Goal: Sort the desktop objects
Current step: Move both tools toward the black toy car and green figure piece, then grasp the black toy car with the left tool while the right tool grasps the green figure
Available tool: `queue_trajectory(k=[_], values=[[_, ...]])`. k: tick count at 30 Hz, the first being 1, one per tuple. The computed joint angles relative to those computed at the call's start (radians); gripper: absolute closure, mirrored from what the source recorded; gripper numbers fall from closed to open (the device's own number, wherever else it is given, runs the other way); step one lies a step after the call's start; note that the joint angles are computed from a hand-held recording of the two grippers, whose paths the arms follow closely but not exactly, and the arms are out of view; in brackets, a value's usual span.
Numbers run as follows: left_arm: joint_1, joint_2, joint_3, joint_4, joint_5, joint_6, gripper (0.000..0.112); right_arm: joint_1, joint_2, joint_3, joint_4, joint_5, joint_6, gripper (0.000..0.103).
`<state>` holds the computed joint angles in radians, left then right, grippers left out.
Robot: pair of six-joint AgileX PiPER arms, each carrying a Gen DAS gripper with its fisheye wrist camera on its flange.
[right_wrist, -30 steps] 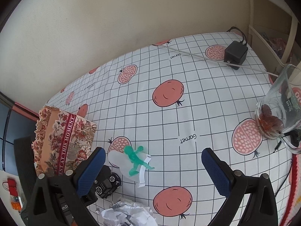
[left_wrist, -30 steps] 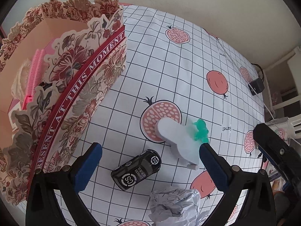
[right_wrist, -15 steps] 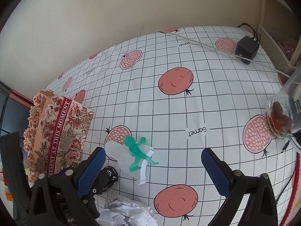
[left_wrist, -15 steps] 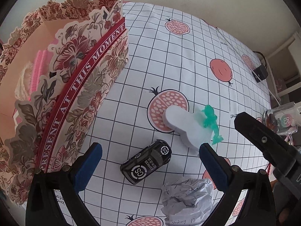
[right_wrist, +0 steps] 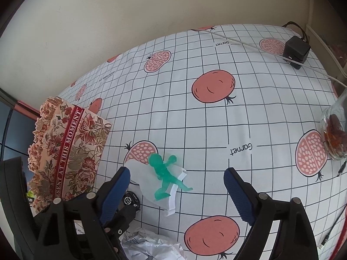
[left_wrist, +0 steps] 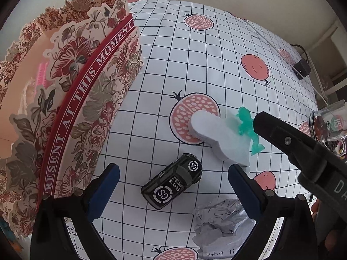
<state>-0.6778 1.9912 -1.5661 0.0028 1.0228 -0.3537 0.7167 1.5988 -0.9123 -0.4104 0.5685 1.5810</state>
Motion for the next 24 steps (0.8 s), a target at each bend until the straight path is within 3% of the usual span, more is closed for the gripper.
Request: queue_trajectory(k=[3,14,17,21,24], values=[[0.007,-0.001,0.005,-0.009,0.004,0.013,0.019,0.001,0.015,-0.007,-0.002,-0.011,0.002,0.018],[0.035,0.007,0.017,-0.029,0.011,0.043,0.02,0.0,0.063,-0.033,0.03,-0.026,-0.033,0.032],[0.038,0.007,0.016,-0.032,0.013,0.052,0.03,0.002,0.066,-0.034,0.026,-0.028,-0.027,0.038],[0.037,0.007,0.016,-0.02,0.017,0.056,0.03,0.002,0.069,-0.042,0.028,-0.029,-0.035,0.048],[0.036,0.007,0.015,-0.014,0.021,0.065,0.031,0.001,0.073,-0.048,0.023,-0.027,-0.033,0.048]])
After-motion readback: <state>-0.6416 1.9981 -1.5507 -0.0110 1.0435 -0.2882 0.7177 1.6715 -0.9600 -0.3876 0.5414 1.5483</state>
